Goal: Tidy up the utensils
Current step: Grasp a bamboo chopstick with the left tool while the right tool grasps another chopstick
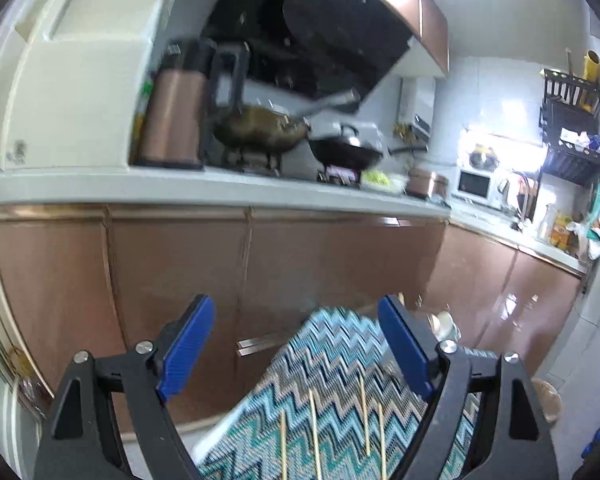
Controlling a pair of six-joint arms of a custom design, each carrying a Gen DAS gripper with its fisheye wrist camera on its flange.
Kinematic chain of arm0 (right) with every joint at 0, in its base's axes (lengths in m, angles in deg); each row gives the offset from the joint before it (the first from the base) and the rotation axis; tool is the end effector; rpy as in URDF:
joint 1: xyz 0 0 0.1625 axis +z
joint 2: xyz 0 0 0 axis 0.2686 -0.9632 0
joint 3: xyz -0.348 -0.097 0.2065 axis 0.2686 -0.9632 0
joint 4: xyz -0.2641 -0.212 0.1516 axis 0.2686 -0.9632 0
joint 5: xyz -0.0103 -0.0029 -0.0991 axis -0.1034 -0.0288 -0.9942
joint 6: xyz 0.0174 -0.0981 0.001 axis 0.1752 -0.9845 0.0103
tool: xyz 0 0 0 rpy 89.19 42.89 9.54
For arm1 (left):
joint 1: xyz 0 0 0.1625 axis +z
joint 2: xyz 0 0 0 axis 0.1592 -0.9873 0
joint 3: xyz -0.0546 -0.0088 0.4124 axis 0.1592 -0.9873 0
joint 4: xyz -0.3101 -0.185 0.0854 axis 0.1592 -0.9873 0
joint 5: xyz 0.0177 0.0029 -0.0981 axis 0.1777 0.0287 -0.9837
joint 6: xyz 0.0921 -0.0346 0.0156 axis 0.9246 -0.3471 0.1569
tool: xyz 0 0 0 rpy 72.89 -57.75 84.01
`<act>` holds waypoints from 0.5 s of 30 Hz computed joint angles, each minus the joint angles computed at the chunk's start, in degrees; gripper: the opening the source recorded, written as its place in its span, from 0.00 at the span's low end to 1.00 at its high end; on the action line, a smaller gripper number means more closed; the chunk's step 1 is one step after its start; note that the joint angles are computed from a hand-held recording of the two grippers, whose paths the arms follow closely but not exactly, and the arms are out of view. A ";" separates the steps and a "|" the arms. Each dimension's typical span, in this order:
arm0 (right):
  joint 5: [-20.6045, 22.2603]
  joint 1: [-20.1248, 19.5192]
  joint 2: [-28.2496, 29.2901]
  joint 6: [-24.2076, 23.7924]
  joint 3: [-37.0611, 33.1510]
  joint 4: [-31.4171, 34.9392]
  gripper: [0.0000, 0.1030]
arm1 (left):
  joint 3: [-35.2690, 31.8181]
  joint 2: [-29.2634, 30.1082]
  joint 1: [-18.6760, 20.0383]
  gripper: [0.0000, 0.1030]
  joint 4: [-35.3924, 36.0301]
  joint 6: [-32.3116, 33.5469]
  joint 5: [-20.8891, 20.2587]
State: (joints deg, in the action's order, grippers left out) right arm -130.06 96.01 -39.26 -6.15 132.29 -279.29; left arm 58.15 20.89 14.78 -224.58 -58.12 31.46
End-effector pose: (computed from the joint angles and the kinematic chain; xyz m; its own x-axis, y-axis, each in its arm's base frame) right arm 0.1975 -0.2904 0.3471 -0.7642 0.2912 0.5756 -0.6022 -0.0023 -0.7983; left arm -0.3230 -0.3843 0.2513 -0.8103 0.1727 -0.5600 0.5848 0.3001 -0.7537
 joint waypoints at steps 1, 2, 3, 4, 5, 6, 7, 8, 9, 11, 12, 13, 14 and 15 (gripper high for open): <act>-0.08 -0.44 0.00 0.54 0.01 1.01 1.00 | -0.23 -0.44 1.06 0.81 3.15 -1.94 -1.99; -0.31 -0.85 -0.01 1.13 -0.14 2.44 1.00 | -0.58 -0.68 2.03 0.81 5.50 -3.26 -3.68; -0.71 -1.24 -0.02 1.67 -0.40 4.16 1.00 | -0.97 -0.98 3.01 0.81 8.00 -4.60 -5.45; -0.88 -1.61 -0.06 2.11 -0.53 5.46 1.00 | -1.55 -1.10 4.18 0.81 10.50 -5.85 -7.30; -0.98 -2.13 -0.16 2.85 -0.74 7.32 1.00 | -1.93 -0.95 4.92 0.81 11.69 -6.47 -8.33; -1.11 -2.70 -0.29 3.84 -1.02 9.55 1.00 | -2.56 -0.70 5.95 0.81 13.19 -7.12 -9.59; -1.19 -3.13 -0.25 4.67 -1.30 11.25 1.00 | -3.45 -0.32 7.21 0.81 14.96 -7.72 -11.10; -1.10 -3.83 -0.35 5.88 -1.68 14.03 0.99 | -4.12 -0.01 8.25 0.81 16.25 -8.02 -12.54; -0.90 -4.36 -0.30 6.62 -1.91 15.70 0.98 | -5.00 0.29 9.32 0.81 17.86 -8.35 -14.08; -0.25 -5.73 -0.60 8.91 -2.67 21.69 0.92 | -7.08 1.30 11.63 0.80 21.31 -8.87 -17.37; 0.16 -6.33 -0.59 9.94 -3.01 24.15 0.90 | -8.41 2.06 12.96 0.80 23.34 -8.93 -19.24; 0.72 -7.01 -0.81 10.95 -3.28 26.73 0.86 | -9.31 2.68 13.94 0.80 24.86 -9.05 -20.62; 1.46 -8.02 -0.98 12.40 -3.82 30.41 0.81 | -10.75 3.62 15.22 0.78 26.90 -9.15 -22.44; 2.09 -8.79 -1.03 13.48 -4.19 32.96 0.78 | -12.28 4.65 16.49 0.76 29.17 -9.54 -24.10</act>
